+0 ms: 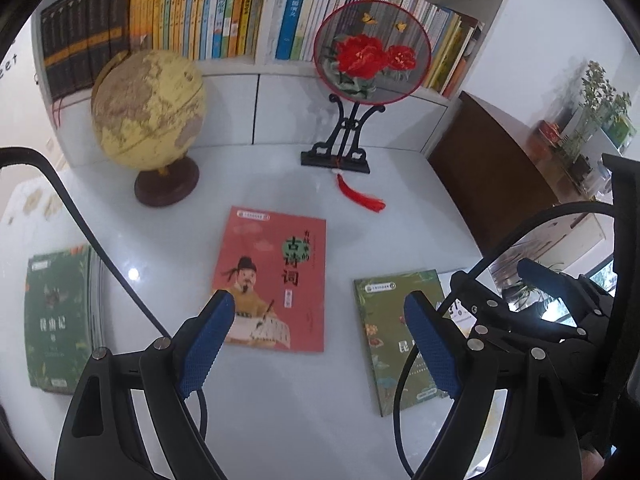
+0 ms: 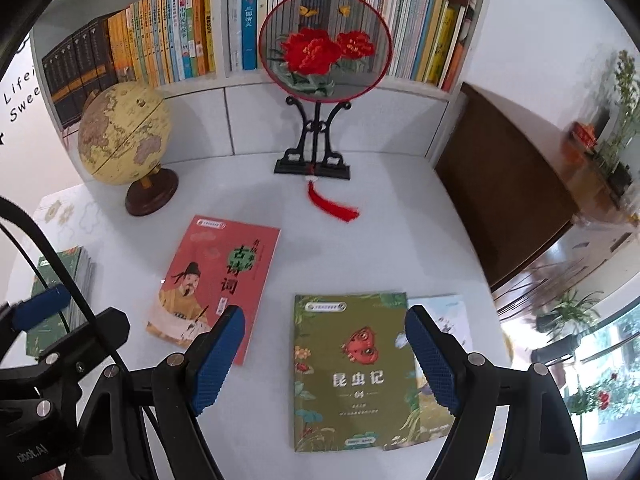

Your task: Organize books

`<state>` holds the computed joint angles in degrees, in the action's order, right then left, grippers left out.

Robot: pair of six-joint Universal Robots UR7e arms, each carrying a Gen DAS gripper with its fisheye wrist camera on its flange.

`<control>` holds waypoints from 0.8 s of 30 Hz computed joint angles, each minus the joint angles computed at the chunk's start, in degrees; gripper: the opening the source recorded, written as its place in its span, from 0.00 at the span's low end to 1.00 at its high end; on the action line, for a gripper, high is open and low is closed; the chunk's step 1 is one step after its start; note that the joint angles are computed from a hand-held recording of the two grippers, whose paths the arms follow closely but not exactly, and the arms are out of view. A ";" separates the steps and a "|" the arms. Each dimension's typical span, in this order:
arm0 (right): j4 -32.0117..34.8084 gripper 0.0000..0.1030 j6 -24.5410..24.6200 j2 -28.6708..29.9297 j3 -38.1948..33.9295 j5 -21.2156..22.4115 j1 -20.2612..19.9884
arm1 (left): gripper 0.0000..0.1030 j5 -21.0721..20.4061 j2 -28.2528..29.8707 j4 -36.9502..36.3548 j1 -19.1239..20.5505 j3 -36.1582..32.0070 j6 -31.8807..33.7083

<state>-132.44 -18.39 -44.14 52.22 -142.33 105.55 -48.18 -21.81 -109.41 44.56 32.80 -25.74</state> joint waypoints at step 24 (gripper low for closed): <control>-2.77 0.79 -5.97 1.94 -5.89 5.11 2.67 | 0.83 11.61 1.31 3.69 -4.11 -5.48 -8.52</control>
<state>-135.21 -24.37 -42.20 46.33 -137.22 108.22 -36.57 -20.50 -105.72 40.46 27.32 -34.26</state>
